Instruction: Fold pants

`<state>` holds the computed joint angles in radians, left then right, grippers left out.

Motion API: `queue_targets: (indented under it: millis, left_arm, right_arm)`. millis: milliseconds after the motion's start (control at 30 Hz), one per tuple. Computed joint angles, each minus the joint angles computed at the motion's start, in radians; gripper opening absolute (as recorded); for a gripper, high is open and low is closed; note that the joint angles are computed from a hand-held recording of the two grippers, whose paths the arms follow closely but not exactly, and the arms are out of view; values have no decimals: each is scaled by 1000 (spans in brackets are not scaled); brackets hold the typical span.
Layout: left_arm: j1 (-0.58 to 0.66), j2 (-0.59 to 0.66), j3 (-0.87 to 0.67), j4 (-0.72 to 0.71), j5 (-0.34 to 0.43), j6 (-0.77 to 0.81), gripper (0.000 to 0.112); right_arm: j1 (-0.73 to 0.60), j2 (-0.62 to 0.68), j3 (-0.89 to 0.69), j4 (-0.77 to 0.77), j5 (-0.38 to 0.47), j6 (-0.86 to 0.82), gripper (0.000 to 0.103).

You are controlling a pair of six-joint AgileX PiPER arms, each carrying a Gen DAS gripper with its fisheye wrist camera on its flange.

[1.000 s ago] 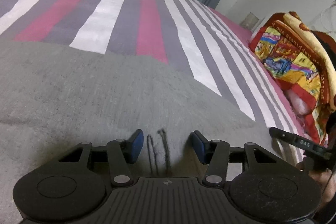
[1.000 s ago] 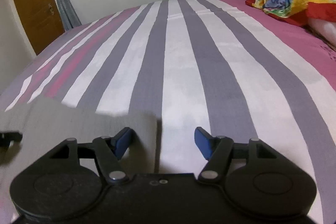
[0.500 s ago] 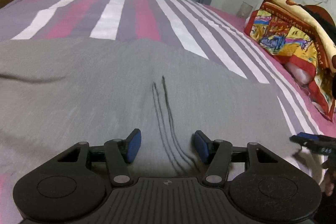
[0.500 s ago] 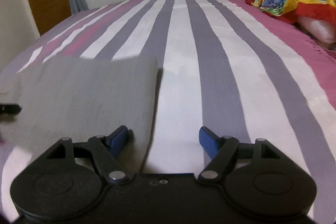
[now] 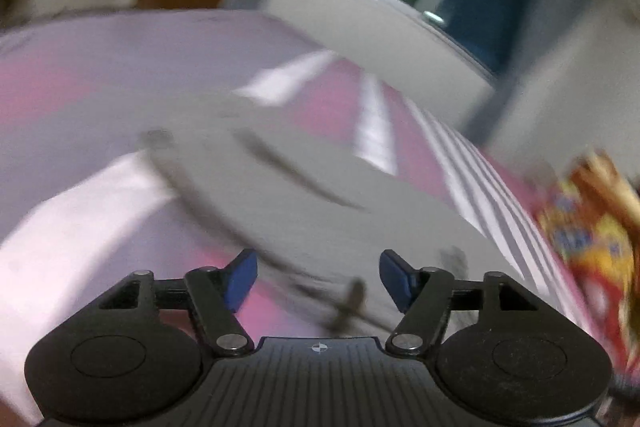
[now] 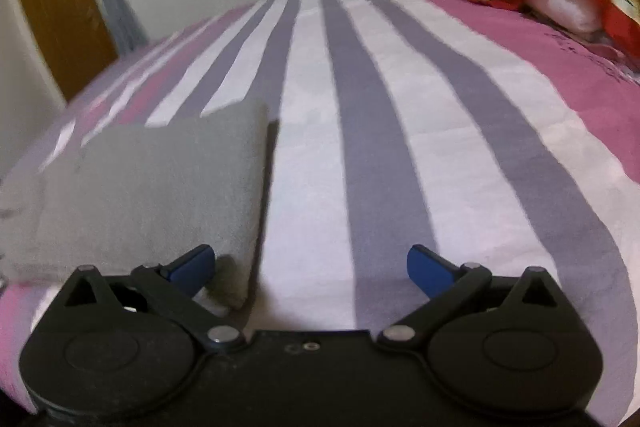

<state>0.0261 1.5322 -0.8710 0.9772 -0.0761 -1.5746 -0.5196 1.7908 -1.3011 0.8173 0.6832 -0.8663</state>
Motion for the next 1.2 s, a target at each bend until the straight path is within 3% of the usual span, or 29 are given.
queue_targets:
  millis: [33, 100, 267, 400, 533, 667, 767, 800, 833, 900, 967, 1100, 1200]
  left_arm:
    - [59, 9, 24, 5, -58, -20, 69]
    - [199, 75, 53, 72, -256, -125, 75]
    - [413, 322, 33, -61, -734, -167, 75]
    - [451, 487, -102, -45, -871, -213, 74]
    - [441, 582, -223, -23, -903, -199, 74]
    - [436, 644, -259, -90, -967, -165, 74]
    - [392, 640, -303, -115, -885, -167, 74]
    - [385, 632, -302, -116, -862, -153, 68]
    - [388, 618, -283, -112, -859, -135, 30]
    - [402, 600, -216, -178, -974, -71, 31]
    - [416, 564, -138, -201, -1008, 23, 31]
    - [396, 538, -177, -136, -798, -32, 32]
    - [387, 501, -181, -100, -729, -73, 32]
  right_arm:
    - [-4, 5, -3, 11, 1, 7, 103]
    - [-3, 8, -6, 17, -4, 20, 103]
    - [24, -24, 38, 8, -77, 21, 103]
    - [34, -52, 71, 9, -125, 34, 103]
    - [39, -57, 80, -6, -162, 75, 103]
    - [71, -56, 79, -88, -199, 146, 103]
    - [104, -46, 69, -176, -217, 205, 103]
    - [111, -45, 69, -193, -223, 215, 103]
    - [112, -45, 70, -197, -227, 217, 103]
    - [110, -41, 66, -196, -224, 227, 103]
    - [103, -47, 71, -206, -231, 246, 103]
    - [93, -41, 64, -260, -240, 329, 103]
    - [93, -46, 79, -257, -282, 350, 103]
